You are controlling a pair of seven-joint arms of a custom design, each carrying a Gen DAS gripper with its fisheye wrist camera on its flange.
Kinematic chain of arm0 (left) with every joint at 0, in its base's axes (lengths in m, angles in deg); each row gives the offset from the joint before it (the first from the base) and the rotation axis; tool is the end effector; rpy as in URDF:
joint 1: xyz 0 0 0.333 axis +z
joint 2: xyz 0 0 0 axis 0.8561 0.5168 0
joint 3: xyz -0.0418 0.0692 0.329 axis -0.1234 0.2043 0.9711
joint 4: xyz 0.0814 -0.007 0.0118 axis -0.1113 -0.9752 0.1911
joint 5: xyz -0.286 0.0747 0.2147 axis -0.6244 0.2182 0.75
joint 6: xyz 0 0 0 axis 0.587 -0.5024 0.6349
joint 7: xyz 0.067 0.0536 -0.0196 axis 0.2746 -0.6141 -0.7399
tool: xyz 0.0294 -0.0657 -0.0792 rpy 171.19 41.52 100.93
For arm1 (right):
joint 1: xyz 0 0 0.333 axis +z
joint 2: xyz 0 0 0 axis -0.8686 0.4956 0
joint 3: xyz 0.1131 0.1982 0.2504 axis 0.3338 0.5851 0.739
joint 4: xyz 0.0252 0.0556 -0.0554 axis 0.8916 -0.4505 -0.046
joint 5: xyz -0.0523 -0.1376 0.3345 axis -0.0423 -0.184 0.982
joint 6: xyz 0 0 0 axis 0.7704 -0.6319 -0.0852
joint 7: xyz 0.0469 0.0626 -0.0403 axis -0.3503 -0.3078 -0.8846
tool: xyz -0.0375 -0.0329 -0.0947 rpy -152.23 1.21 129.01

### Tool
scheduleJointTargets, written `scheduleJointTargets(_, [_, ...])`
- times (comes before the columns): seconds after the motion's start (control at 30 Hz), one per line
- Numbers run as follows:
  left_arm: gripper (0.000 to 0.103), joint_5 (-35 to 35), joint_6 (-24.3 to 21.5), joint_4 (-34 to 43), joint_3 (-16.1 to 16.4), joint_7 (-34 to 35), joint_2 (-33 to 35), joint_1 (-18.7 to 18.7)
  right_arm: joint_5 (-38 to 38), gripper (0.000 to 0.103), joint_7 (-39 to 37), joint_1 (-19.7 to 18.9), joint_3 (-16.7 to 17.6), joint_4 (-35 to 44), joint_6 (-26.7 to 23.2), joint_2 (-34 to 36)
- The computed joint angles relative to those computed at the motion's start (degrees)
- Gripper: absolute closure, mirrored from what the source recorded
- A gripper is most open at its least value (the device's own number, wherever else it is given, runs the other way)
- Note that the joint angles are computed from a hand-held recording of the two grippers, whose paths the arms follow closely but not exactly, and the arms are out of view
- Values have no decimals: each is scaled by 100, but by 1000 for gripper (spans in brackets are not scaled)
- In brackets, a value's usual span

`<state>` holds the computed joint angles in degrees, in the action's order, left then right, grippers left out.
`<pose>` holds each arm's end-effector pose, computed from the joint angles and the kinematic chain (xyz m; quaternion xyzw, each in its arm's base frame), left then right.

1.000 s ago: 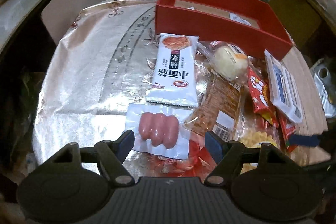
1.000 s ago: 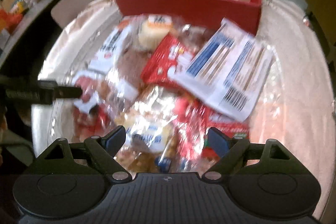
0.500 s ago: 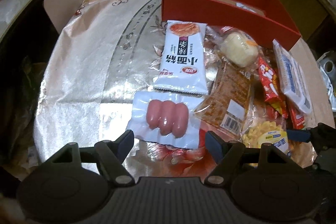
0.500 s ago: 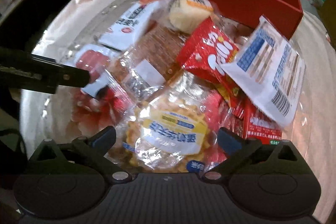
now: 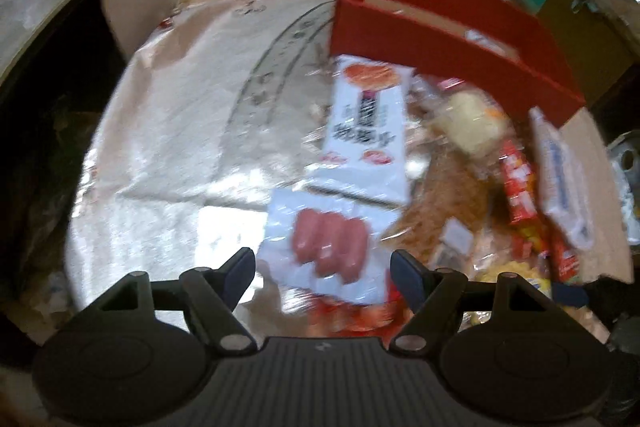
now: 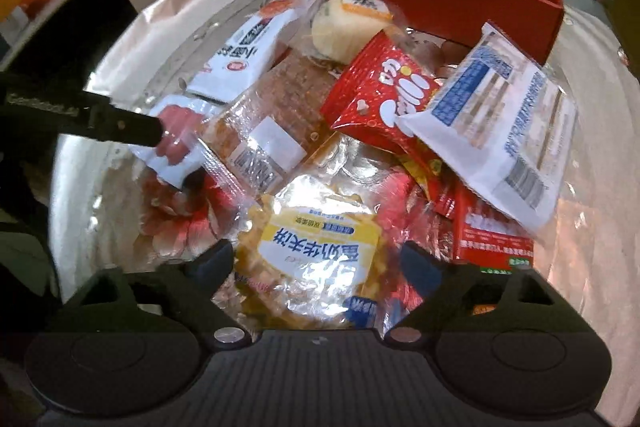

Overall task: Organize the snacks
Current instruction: 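Move both tools back over the snack pile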

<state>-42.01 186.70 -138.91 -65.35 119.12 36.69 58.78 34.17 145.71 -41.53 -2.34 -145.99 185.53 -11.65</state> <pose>0.6445 -0.1338 0.3949 -0.7410 0.6292 -0.1970 0.1277 0.6686 0.2367 0.3907 -0.8179 0.5190 -0.0534 0.2426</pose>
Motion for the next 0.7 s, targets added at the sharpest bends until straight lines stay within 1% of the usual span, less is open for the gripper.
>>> scheduleJointTargets(0.07, [34, -99, 120, 47, -135, 173, 52, 46, -86, 20, -34, 40, -46, -136, 83, -116])
scheduleJointTargets(0.13, [32, -16, 146, 164, -146, 243, 142, -48, -145, 20, -56, 51, -67, -226, 109, -212])
scheduleJointTargets(0.3, [30, 44, 92, 548, -255, 506, 493, -192, 405, 21, -461, -270, 181, -606, 185, -667])
scheduleJointTargets(0.47, [29, 527, -173, 1107, 33, 310, 941, -665, 629, 20, -492, -365, 127, -871, 160, -939])
scheduleJointTargets(0.6, [30, 1215, -561, 1630, 423, 35, 1266, -1164, 624, 20, -391, -391, 52, -872, 187, -907])
scheduleJointTargets(0.63, [30, 1356, -669, 1749, 487, -18, 1346, -1250, 612, 20, -346, -400, 30, -857, 162, -888])
scheduleJointTargets(0.7, [27, 1413, -782, 1885, 454, -27, 1448, -1249, 628, 20, -314, -427, 33, -843, 134, -874])
